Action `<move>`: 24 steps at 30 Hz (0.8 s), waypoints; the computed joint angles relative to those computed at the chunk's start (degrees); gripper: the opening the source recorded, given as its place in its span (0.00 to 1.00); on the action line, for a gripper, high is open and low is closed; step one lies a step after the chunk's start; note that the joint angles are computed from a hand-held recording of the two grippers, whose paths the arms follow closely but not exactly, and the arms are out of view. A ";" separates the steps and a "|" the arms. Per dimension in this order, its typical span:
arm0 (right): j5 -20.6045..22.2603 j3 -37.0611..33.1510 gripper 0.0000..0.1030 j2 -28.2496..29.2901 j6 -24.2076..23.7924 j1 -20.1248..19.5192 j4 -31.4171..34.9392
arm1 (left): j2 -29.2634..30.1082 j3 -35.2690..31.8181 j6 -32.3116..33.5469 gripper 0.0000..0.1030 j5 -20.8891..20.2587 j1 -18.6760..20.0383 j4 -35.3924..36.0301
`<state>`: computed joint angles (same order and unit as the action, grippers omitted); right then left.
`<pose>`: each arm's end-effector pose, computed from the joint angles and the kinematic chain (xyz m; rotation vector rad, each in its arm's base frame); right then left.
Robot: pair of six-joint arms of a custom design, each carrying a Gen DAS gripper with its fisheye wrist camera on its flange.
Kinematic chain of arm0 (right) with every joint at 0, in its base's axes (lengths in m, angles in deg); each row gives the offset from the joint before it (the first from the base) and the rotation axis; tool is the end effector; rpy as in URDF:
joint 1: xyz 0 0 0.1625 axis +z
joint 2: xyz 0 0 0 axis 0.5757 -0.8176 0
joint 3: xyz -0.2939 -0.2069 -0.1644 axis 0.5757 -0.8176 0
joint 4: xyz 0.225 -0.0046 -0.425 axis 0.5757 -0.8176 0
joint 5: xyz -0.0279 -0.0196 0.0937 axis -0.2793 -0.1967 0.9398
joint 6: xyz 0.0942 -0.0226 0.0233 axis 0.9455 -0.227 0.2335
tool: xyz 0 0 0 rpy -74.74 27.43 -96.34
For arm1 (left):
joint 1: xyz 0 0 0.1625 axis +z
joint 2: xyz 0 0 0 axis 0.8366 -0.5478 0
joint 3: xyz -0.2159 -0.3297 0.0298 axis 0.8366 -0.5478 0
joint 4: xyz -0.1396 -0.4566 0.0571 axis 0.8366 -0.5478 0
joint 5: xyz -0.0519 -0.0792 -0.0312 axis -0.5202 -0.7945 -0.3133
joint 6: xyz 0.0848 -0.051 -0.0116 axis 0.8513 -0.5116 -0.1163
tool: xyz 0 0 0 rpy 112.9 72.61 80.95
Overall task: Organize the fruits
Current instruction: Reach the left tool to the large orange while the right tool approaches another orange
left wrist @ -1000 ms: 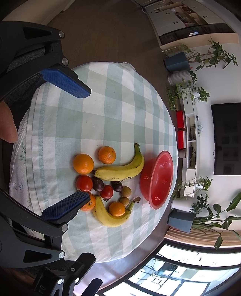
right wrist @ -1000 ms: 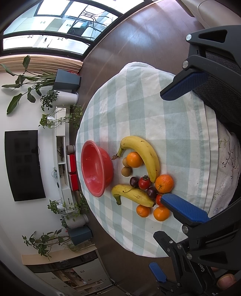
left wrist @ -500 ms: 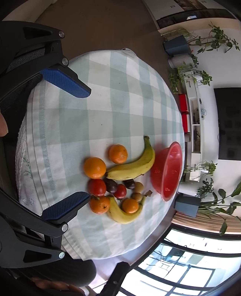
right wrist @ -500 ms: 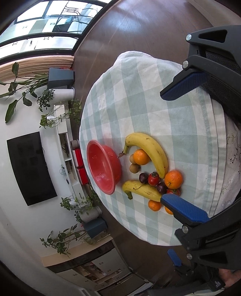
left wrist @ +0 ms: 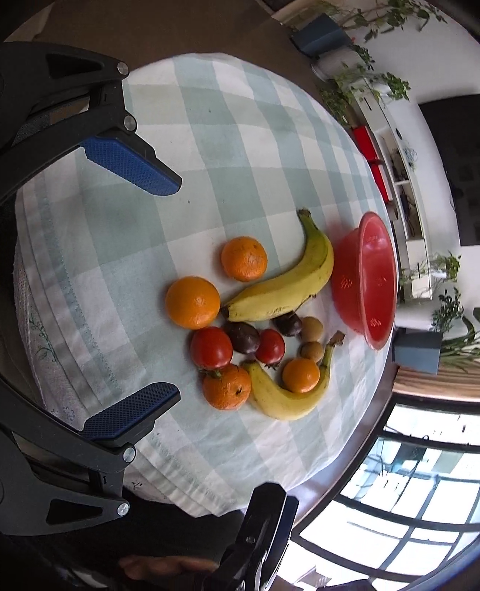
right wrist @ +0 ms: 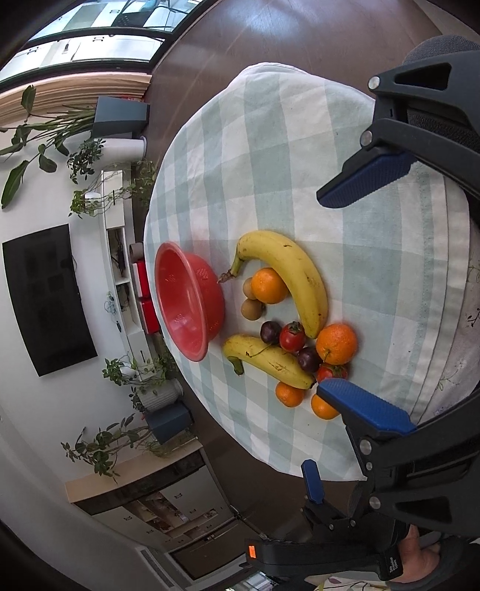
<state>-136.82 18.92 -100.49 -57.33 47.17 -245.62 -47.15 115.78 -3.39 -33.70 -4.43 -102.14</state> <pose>0.0415 -0.6409 0.2853 0.8108 -2.5722 0.7797 -0.1888 -0.5865 0.0291 0.5074 2.2947 -0.6890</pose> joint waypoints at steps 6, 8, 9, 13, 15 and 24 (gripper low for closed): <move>-0.76 -2.43 0.82 2.22 -1.07 0.60 4.58 | 0.46 -2.25 1.21 0.89 -2.67 1.74 3.34; -2.09 -3.31 0.74 3.14 -1.79 0.99 6.02 | 0.40 -3.41 1.39 0.63 -4.39 2.54 5.36; -2.88 -3.76 0.72 3.58 -2.00 1.18 6.78 | 0.22 -3.91 1.70 0.56 -5.77 3.07 6.46; -2.82 -4.77 0.70 4.15 -1.70 1.06 9.14 | 0.65 -5.53 5.10 0.48 -7.86 3.80 8.74; -2.91 -5.06 0.69 4.43 -1.86 1.04 9.61 | 0.49 -5.94 7.35 0.48 -10.29 4.23 9.49; -4.42 -6.38 0.63 5.71 -3.15 1.47 13.80 | 1.21 -8.36 12.15 0.39 -13.87 5.71 13.21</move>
